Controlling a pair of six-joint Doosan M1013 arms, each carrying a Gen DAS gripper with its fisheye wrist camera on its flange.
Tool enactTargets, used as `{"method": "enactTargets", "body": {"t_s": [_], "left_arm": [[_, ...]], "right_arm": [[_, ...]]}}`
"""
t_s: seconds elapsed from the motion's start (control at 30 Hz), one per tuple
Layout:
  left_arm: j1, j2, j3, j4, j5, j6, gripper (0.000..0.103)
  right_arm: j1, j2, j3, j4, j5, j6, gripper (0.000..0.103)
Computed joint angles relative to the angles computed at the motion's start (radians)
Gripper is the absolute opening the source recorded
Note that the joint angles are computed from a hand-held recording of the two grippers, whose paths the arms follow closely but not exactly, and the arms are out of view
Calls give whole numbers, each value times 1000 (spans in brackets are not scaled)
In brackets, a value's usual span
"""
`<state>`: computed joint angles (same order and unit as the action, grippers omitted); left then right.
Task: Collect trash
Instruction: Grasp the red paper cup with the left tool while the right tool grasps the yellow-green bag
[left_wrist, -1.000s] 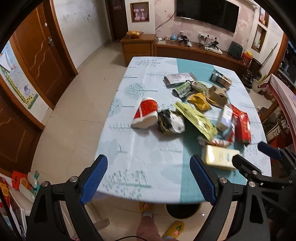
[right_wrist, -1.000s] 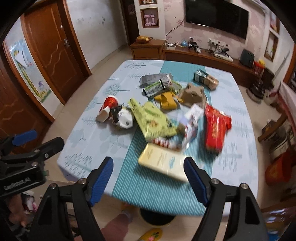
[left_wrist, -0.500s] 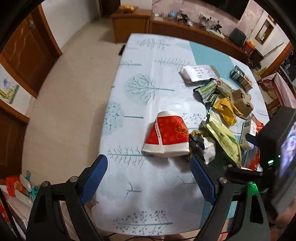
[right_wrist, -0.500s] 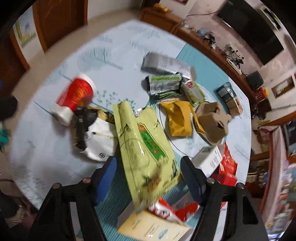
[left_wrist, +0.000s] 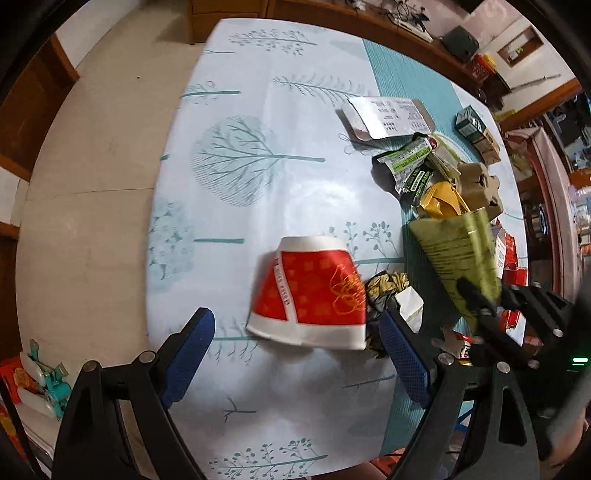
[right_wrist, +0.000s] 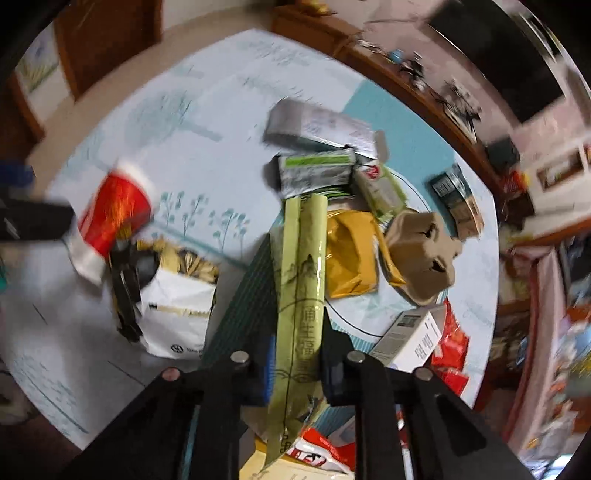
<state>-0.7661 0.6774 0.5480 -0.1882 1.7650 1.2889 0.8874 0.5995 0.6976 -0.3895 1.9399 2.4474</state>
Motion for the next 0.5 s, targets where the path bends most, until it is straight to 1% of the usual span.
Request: {"method": "enactTargets", "body": {"t_s": [0.2, 0.4, 0.43, 0.5], "left_arm": [[-18, 78, -123, 28, 104, -18, 89], [-34, 143, -218, 84, 187, -36, 89], [-36, 152, -228, 91, 204, -36, 89], [-34, 155, -223, 83, 211, -48, 89]], "right_arm": [[2, -90, 89, -6, -156, 241, 15], [22, -139, 143, -44, -228, 384, 15], [26, -144, 150, -48, -234, 397, 15], [33, -152, 160, -57, -240, 416, 15]]}}
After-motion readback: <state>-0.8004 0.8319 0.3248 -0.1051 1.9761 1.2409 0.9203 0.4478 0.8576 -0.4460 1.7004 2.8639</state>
